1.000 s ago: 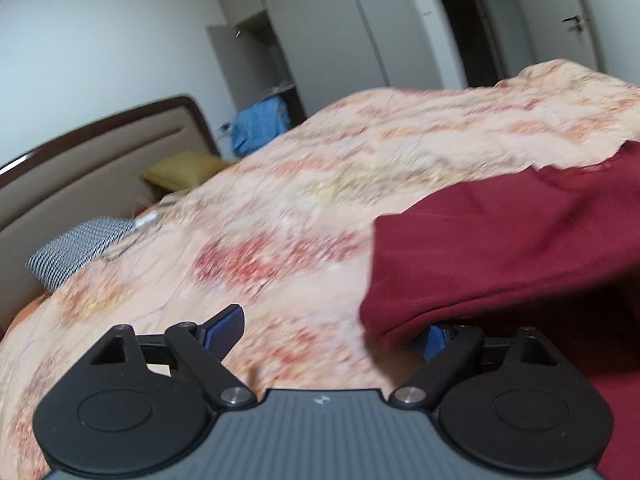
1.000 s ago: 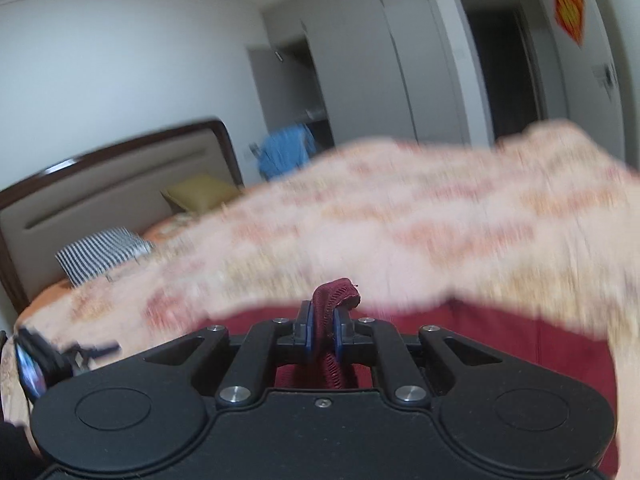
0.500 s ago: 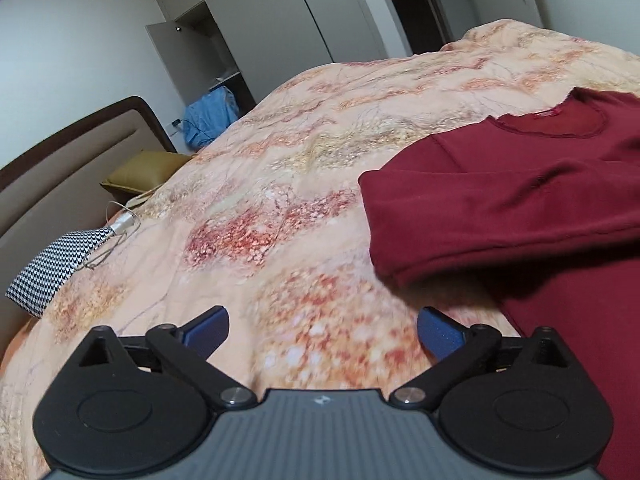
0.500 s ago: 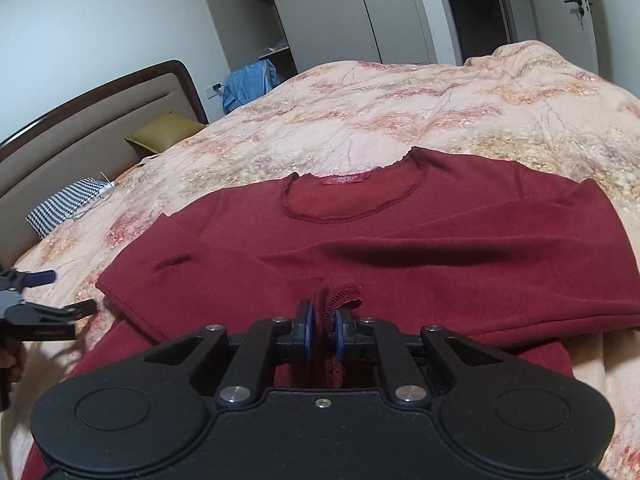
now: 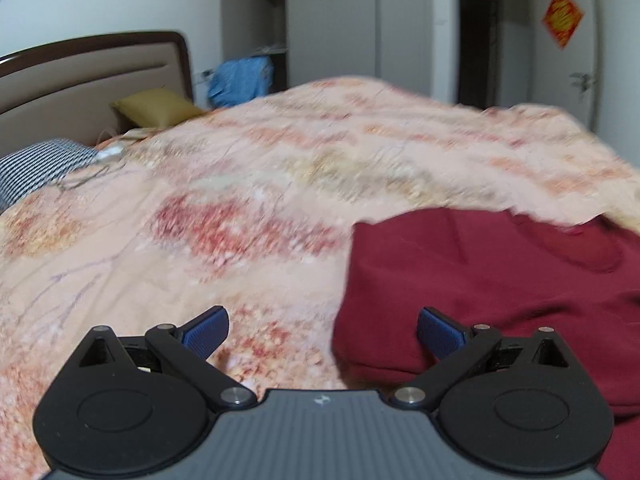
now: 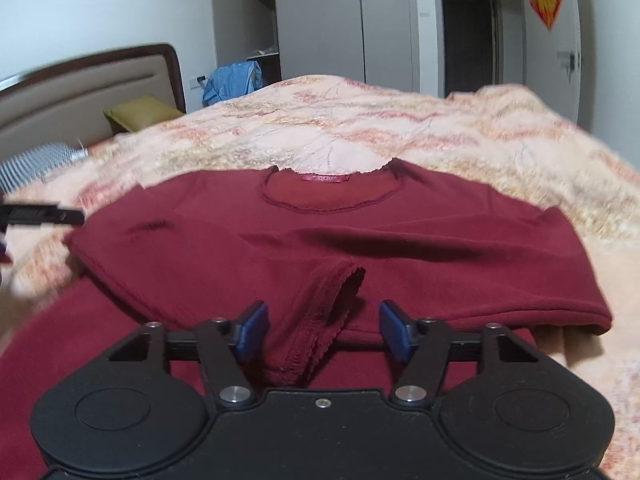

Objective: Fold small clothes
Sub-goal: 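Open the left gripper and release the folded sleeve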

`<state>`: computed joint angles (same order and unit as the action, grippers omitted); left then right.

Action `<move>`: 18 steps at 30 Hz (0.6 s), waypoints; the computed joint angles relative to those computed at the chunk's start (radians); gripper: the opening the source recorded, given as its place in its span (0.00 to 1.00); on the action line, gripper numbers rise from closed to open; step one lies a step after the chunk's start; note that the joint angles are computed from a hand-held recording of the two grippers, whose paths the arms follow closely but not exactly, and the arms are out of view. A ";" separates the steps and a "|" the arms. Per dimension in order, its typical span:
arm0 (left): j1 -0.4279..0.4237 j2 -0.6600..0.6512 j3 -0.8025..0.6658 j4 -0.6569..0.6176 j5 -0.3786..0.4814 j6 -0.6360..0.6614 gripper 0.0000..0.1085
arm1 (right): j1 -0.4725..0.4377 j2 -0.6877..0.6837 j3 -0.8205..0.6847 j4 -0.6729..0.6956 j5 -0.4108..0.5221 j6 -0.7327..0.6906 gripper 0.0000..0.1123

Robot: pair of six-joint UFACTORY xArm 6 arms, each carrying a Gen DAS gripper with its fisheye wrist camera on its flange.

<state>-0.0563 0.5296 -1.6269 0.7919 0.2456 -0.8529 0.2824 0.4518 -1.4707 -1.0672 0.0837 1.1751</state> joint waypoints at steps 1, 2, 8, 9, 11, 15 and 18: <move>-0.005 0.016 -0.019 0.005 0.037 -0.015 0.95 | 0.004 -0.002 -0.002 -0.077 0.015 0.047 0.64; -0.004 0.024 -0.020 0.004 0.044 -0.027 0.95 | 0.009 -0.004 -0.002 -0.137 0.027 0.080 0.66; 0.019 0.022 0.024 0.026 -0.013 -0.096 0.95 | 0.020 0.007 -0.008 -0.224 0.059 0.137 0.73; 0.015 0.020 0.024 0.024 -0.007 -0.094 0.95 | 0.020 0.009 -0.009 -0.214 0.061 0.130 0.74; 0.011 0.003 0.034 0.027 0.007 -0.102 0.95 | 0.019 0.006 -0.006 -0.204 0.061 0.121 0.77; 0.015 -0.071 0.119 0.030 -0.014 -0.135 0.95 | 0.012 -0.039 0.042 -0.195 0.050 0.147 0.91; 0.025 -0.142 0.215 0.069 -0.041 -0.188 0.95 | 0.000 -0.094 0.109 -0.215 0.026 0.188 0.91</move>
